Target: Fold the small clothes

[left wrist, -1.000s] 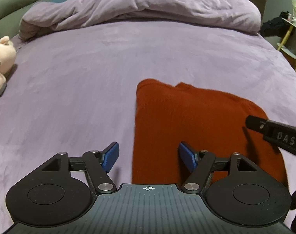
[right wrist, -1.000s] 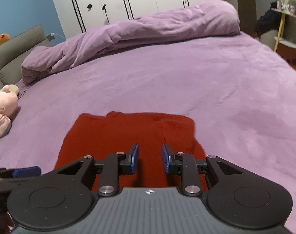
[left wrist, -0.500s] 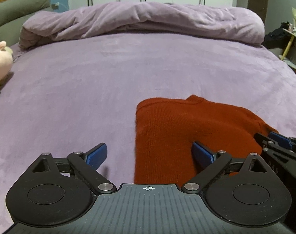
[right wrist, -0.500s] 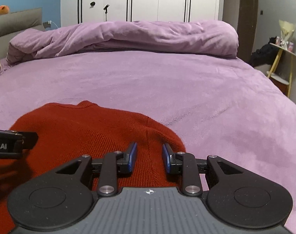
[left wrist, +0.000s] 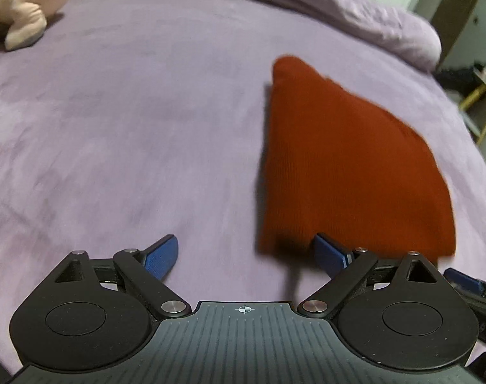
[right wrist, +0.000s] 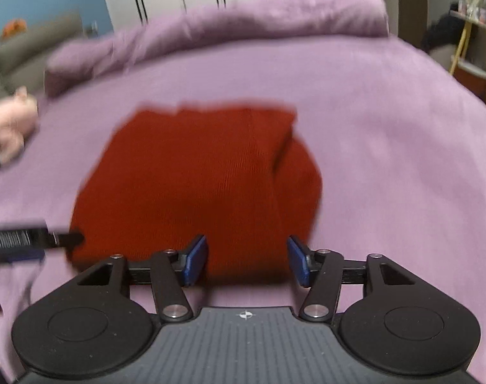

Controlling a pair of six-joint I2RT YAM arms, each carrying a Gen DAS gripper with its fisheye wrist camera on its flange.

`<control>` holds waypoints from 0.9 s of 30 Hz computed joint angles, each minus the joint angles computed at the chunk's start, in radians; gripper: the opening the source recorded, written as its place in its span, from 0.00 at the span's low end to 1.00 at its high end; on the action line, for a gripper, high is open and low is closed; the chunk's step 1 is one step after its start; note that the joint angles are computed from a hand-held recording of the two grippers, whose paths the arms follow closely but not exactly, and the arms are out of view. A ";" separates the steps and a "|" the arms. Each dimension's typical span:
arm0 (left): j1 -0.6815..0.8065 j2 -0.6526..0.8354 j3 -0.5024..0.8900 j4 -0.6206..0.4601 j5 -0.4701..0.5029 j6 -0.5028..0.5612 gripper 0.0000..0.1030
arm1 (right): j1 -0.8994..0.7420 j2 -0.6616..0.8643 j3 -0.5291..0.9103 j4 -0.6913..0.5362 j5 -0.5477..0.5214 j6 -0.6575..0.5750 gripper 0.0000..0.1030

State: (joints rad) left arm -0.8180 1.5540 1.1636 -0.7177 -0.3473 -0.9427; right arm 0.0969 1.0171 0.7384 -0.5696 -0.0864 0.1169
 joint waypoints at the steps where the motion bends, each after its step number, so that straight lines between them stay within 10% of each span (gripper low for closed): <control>1: -0.014 0.012 0.032 -0.062 -0.004 -0.003 0.89 | 0.018 -0.021 0.009 -0.064 0.023 -0.010 0.57; 12: -0.109 0.028 0.247 -0.357 -0.139 -0.004 0.95 | 0.153 0.029 0.260 -0.439 0.153 0.099 0.96; 27: -0.119 0.042 0.303 -0.391 -0.091 0.090 0.97 | 0.251 0.096 0.377 -0.545 0.271 0.192 0.96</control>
